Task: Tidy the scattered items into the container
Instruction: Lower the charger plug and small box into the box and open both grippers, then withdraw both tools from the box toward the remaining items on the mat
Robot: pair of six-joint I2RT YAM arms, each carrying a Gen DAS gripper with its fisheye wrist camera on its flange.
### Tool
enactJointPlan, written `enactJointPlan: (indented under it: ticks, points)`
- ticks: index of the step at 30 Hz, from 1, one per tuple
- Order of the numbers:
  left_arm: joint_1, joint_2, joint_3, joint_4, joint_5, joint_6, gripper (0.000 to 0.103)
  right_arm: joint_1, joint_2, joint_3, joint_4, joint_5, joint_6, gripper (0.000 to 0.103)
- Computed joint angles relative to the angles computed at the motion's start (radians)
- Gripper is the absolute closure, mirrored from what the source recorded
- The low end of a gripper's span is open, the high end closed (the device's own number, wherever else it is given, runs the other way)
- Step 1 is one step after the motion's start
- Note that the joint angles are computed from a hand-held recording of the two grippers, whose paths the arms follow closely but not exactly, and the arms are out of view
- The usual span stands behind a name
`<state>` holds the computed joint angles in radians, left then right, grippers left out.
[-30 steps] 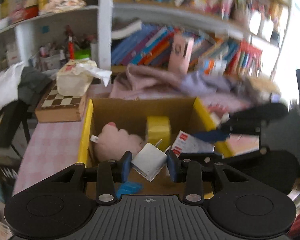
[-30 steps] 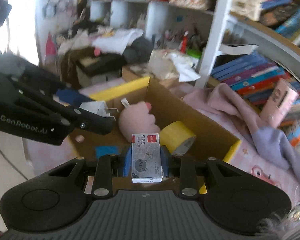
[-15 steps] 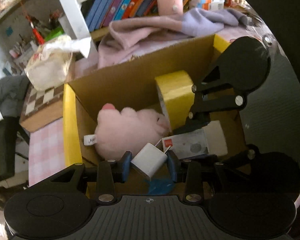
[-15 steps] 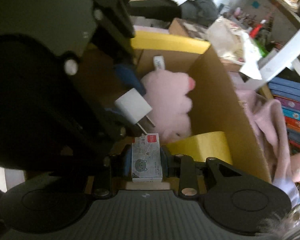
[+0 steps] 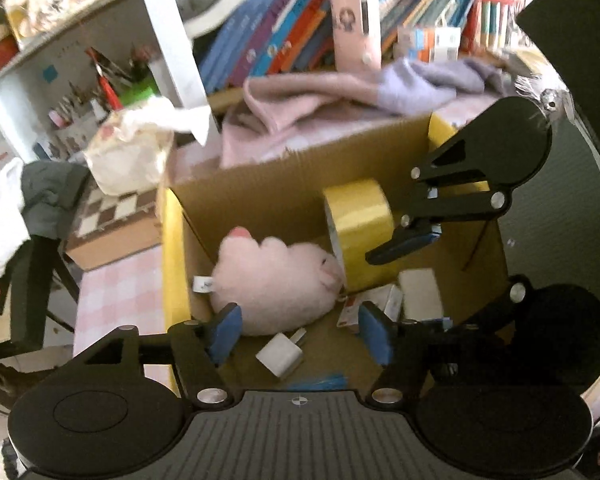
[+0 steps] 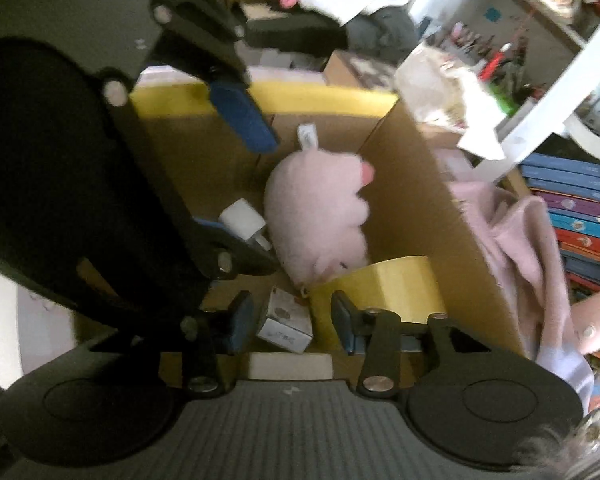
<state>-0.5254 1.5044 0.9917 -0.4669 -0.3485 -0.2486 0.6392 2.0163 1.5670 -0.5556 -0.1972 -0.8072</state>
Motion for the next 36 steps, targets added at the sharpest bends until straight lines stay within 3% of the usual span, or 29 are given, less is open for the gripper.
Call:
enactJointPlan:
  ticks: [7, 17, 22, 26, 31, 36]
  points:
    - [-0.11, -0.126, -0.026, -0.026, -0.108, -0.087, 0.029, -0.036, -0.186, -0.165, 0.103, -0.035, 0.078, 0.059]
    - [-0.364, -0.297, -0.045, -0.148, -0.407, -0.336, 0.017, -0.129, -0.557, -0.5, 0.271, -0.057, 0.231, 0.046]
    - [-0.524, -0.314, -0.029, -0.292, -0.549, -0.546, 0.013, -0.161, -0.755, -0.669, 0.334, -0.024, 0.368, 0.038]
    - [-0.648, -0.286, 0.002, -0.452, -0.639, -0.786, 0.011, -0.178, -0.914, -0.787, 0.354, 0.025, 0.503, 0.028]
    - [-0.793, -0.207, 0.057, -0.678, -0.707, -1.114, 0.008, -0.178, -1.102, -0.917, 0.329, 0.091, 0.622, 0.025]
    - [-0.903, -0.101, 0.111, -0.889, -0.721, -1.346, 0.007, -0.13, -1.292, -1.031, 0.271, 0.201, 0.718, 0.022]
